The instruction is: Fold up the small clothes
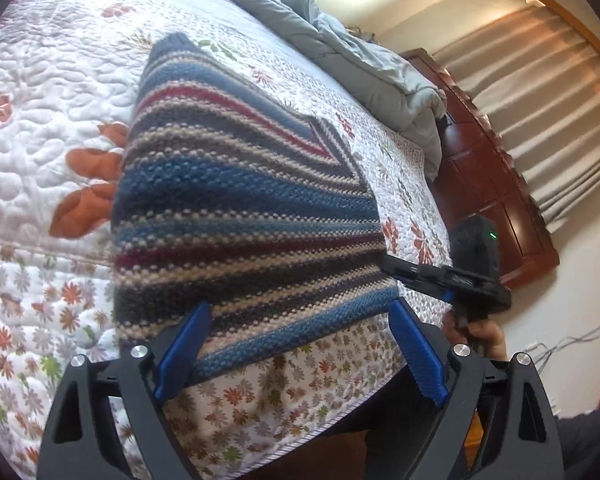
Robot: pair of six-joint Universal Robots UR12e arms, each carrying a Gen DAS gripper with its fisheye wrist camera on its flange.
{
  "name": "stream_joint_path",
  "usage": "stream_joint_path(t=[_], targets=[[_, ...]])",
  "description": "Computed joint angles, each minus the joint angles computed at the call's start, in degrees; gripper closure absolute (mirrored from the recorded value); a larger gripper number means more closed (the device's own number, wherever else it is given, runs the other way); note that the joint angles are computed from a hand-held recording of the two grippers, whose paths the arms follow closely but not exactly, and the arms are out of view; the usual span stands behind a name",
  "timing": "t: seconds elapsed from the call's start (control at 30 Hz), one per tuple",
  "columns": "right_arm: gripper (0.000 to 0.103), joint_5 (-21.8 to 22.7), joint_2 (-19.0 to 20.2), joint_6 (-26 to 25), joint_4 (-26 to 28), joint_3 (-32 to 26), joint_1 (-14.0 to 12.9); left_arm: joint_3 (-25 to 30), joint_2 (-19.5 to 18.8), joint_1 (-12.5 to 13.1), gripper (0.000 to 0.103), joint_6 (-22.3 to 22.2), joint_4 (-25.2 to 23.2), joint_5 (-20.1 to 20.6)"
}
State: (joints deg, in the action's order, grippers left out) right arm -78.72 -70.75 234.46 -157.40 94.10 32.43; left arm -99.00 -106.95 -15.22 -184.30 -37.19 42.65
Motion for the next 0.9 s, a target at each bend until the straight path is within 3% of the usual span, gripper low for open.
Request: stream_joint_path(t=[0.03, 0.07, 0.13, 0.23, 0.33, 0.47, 0.5, 0.6, 0.67, 0.8, 0.9], targets=[[0.076, -1.12, -0.64, -0.01, 0.17, 0.21, 0.37, -0.31, 0.35, -0.03, 0.011, -0.49, 0.82, 0.3], [0.063, -2.14, -1.26, 0.26, 0.15, 0.48, 0.8, -0.64, 0.7, -0.11, 0.01, -0.85, 1.61, 0.87], [0.052, -3.33, -1.77, 0.62, 0.66, 0.67, 1.57, -1.2, 1.49, -0.53, 0.009, -0.87, 2.47, 3.39], [0.051, -2.54, -0.85, 0.39, 1.51, 0.26, 1.98, -1.59, 1.95, -1.21, 0.009, -0.36, 2.51, 6.68], [0.063, -4.23, 0.11, 0.31, 5.32, -0.61, 2.35, -1.61, 1.89, -1.61, 0.009, -0.11, 2.36, 8.23], [0.06, -3.86, 0.02, 1.01, 4.45, -0.28, 2.46, -1.11, 2.43, -2.24, 0.009, -0.94, 1.07, 11.03], [0.059, -5.16, -0.4, 0.39, 3.87, -0.29, 2.9, -0.9, 3.07, -2.76, 0.009, -1.37, 0.2, 13.35], [0.045, -10.75, -2.05, -1.02, 4.78, -0.86, 5.02, -1.47, 5.73, -4.69, 0.004, -1.83, 1.1, 21.1], [0.019, -16.04, -2.92, -1.74, 5.85, -1.76, 6.91, -2.54, 8.01, -6.69, 0.004, -1.35, 3.82, 28.04], [0.01, -26.6, -3.06, -3.36, 9.7, -4.8, 11.16, -5.69, 11.57, -10.04, 0.004, -2.22, 12.33, 38.86], [0.006, -30.95, -2.8, -3.58, 11.51, -6.4, 13.64, -6.2, 13.25, -12.83, 0.004, -4.02, 13.33, 49.39]])
